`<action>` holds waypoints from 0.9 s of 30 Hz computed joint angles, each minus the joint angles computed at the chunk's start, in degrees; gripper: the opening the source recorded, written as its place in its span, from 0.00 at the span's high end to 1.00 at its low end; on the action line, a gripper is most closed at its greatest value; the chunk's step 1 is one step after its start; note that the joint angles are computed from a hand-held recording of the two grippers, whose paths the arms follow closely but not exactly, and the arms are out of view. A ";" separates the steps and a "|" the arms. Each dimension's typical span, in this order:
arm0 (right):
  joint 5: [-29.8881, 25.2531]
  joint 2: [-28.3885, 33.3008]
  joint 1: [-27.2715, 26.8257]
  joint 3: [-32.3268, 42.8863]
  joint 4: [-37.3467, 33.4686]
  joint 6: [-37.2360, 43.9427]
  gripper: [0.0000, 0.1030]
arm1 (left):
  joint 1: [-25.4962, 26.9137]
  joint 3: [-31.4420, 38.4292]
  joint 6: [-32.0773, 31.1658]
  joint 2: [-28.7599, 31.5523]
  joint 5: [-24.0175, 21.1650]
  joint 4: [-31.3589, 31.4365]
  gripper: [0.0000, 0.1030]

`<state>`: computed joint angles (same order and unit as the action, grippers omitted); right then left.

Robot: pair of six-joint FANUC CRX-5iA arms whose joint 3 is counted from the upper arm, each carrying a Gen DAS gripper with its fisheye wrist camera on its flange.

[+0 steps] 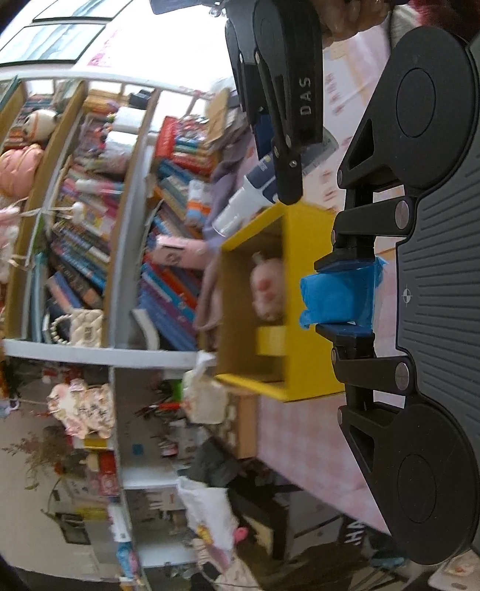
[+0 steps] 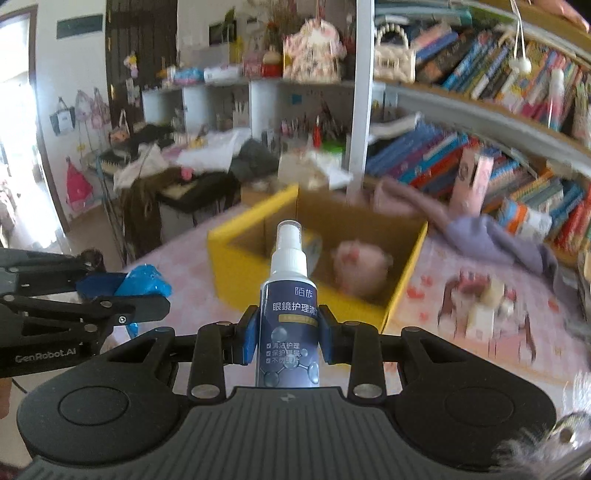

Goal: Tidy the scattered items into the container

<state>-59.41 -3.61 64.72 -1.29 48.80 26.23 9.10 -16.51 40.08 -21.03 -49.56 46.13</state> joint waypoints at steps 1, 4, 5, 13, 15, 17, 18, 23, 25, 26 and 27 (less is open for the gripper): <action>1.37 0.32 -1.24 0.46 0.54 0.39 0.70 | -0.63 1.07 -0.11 1.18 0.99 0.14 0.74; 5.62 1.68 -5.44 2.16 1.69 0.83 0.70 | -2.87 4.61 -1.62 5.12 4.24 0.61 0.74; 6.74 2.21 -6.74 2.87 1.80 0.95 0.70 | -3.59 5.76 -1.69 6.36 5.23 0.36 0.74; 10.55 9.52 -15.64 10.29 -1.40 2.99 0.70 | -8.23 16.89 2.69 16.93 8.13 -7.46 0.74; 10.56 11.14 -16.86 12.47 -6.15 6.77 0.70 | -8.77 19.73 5.55 19.61 7.29 -10.60 0.74; 10.03 12.48 -17.57 14.09 -10.22 9.99 0.70 | -9.18 22.73 8.69 22.18 5.84 -14.16 0.74; 10.08 13.01 -17.89 14.49 -11.52 10.80 0.70 | -9.40 24.50 10.43 23.55 4.72 -16.12 0.74; 9.11 15.61 -19.15 17.37 -18.84 16.22 0.70 | -10.46 30.83 16.01 28.75 -0.62 -22.19 0.74; 7.06 17.11 -19.63 19.99 -22.84 20.42 0.70 | -10.96 32.66 16.85 30.18 -2.02 -24.15 0.74; 5.75 17.93 -19.91 21.46 -24.75 22.54 0.70 | -11.04 33.10 16.94 30.64 -2.37 -24.62 0.74; 4.39 18.72 -20.23 22.94 -26.65 24.77 0.70 | -10.98 33.25 16.92 30.95 -2.63 -24.67 0.74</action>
<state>-55.02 15.11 44.49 21.65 22.15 51.00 -1.88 16.74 57.00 9.93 -52.20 21.45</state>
